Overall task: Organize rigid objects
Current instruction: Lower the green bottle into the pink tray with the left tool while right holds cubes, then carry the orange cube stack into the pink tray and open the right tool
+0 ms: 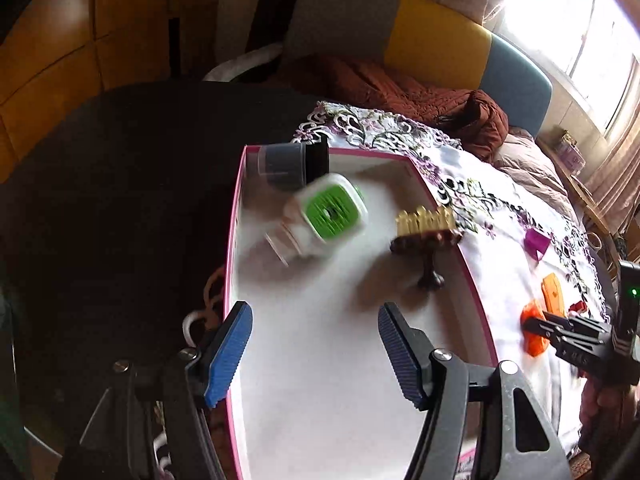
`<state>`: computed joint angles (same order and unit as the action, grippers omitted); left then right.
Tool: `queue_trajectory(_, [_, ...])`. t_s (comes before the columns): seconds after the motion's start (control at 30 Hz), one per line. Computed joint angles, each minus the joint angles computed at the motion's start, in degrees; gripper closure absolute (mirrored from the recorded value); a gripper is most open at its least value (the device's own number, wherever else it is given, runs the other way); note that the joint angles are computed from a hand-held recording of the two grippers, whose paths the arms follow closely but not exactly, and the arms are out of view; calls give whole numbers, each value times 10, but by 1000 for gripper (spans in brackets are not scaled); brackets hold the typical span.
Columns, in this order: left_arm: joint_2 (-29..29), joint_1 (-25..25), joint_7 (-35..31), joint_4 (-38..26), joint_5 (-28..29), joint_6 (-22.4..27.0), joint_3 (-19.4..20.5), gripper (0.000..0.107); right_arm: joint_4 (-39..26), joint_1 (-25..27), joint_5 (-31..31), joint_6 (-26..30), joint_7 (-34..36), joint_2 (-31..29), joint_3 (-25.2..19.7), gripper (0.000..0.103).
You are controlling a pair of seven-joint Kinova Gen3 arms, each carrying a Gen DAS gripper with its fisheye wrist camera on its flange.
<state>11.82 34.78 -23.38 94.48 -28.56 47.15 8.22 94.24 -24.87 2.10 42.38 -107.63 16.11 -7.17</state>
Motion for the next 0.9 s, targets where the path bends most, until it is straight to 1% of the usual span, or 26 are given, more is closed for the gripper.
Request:
queue_trajectory(0.27, [-5, 43, 50, -3, -47, 51, 14, 41, 5, -12, 22, -7, -13, -2, 4, 73])
queue_trajectory(0.43, [-9, 57, 66, -3, -69, 68, 23, 41, 9, -15, 30, -11, -21, -4, 4, 73])
queue_trajectory(0.7, [-16, 60, 73, -1, -75, 72, 30, 41, 16, -21, 43, -19, -32, -7, 6, 73])
queue_trajectory(0.9, [-27, 58, 78, 10, -82, 69, 35, 41, 13, -39, 74, -13, -61, -5, 12, 72])
